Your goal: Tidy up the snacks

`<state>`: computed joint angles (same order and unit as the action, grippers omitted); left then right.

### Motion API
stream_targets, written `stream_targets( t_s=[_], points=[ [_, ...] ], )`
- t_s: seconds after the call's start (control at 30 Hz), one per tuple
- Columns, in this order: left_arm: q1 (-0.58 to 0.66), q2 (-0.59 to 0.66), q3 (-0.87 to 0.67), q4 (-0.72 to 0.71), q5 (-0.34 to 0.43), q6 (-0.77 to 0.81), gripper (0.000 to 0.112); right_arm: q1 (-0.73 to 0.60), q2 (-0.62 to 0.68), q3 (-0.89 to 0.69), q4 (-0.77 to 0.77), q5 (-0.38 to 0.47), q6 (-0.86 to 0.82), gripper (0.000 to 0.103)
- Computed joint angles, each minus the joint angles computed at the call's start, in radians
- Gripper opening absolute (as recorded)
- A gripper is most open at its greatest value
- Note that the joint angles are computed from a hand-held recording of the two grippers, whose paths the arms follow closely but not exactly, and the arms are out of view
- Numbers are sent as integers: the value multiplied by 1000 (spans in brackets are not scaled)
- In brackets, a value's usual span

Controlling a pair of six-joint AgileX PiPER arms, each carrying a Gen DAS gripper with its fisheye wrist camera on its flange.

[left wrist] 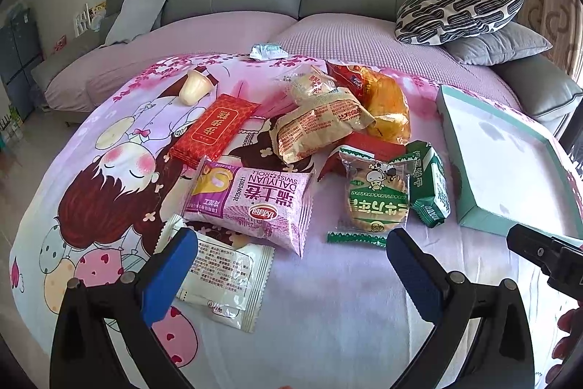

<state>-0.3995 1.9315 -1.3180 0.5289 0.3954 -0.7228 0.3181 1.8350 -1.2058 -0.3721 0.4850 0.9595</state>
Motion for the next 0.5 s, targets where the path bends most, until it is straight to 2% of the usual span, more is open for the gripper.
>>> stream_targets(
  t_s=[0.17,0.37,0.5],
  points=[
    [-6,5,-1,51,6,-48,103,0,1,0,-1,-2,2,103],
    [-1,-5,26,88,-49,-84,103,1,7,-4,1,-2,1,103],
    [8,-19,55,164,-95,-174,103,8,16,-17,-15,14,20,103]
  ],
)
